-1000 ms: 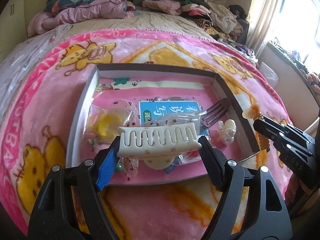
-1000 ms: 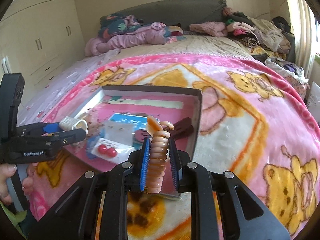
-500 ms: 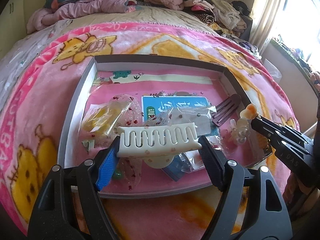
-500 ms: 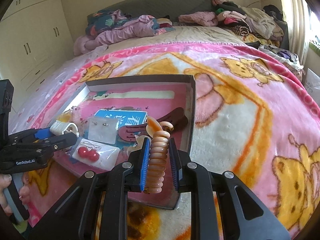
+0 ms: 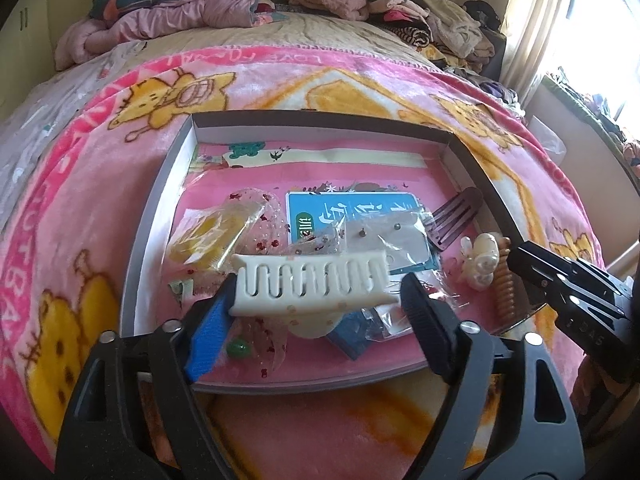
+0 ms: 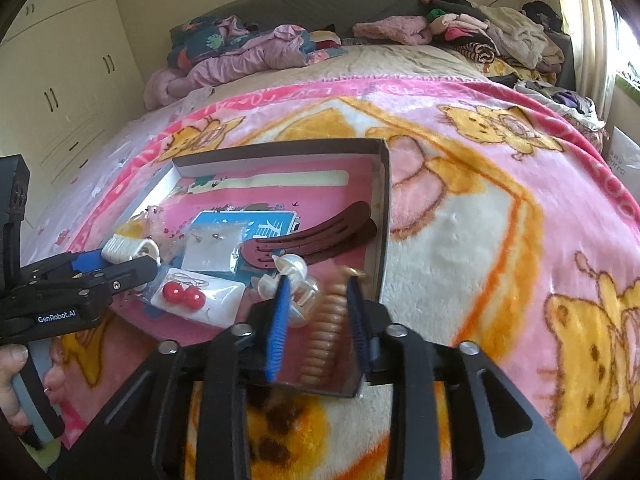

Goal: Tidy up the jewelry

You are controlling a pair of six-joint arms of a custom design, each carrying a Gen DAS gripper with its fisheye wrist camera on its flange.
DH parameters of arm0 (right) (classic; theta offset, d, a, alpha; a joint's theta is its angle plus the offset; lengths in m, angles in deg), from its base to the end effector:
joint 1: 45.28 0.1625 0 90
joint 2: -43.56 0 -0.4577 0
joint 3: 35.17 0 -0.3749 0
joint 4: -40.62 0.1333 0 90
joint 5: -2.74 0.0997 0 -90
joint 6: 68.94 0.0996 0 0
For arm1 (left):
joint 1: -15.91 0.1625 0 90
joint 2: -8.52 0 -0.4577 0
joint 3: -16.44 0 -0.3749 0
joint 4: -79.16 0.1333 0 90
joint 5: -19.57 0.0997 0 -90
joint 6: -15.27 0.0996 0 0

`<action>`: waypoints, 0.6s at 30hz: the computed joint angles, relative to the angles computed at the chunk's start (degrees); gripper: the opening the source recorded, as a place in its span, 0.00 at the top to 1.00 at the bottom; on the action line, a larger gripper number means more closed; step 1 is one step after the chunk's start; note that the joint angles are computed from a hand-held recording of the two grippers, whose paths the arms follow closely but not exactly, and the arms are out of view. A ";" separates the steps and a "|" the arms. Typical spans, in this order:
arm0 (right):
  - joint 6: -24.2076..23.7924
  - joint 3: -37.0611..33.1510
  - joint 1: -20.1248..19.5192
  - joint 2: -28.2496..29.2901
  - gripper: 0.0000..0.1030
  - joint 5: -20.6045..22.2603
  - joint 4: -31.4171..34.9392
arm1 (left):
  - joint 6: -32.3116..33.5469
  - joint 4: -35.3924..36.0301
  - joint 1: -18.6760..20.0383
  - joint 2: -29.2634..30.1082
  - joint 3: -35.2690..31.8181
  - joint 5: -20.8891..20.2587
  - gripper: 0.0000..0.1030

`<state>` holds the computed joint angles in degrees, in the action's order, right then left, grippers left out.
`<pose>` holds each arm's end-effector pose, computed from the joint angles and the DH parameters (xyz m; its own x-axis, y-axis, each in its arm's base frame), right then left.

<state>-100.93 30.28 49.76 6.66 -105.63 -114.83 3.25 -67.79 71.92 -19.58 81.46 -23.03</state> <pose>0.1746 -0.8196 0.2424 -0.7787 -0.3329 0.5318 -0.5692 0.7313 -0.3757 -0.2872 -0.7956 0.1237 -0.7962 0.0034 -0.6051 0.3675 0.7972 -0.4790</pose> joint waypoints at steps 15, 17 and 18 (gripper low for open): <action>-2.91 10.81 1.19 -7.29 0.27 2.32 -6.52 | -1.01 -5.81 -3.32 -4.71 9.32 4.15 0.13; -3.30 12.31 1.38 -8.25 0.24 2.64 -7.24 | -1.50 -6.73 -3.82 -5.61 11.04 4.85 0.11; -3.43 12.99 1.48 -8.66 0.22 2.74 -7.57 | -1.71 -7.13 -4.07 -5.97 11.78 5.16 0.11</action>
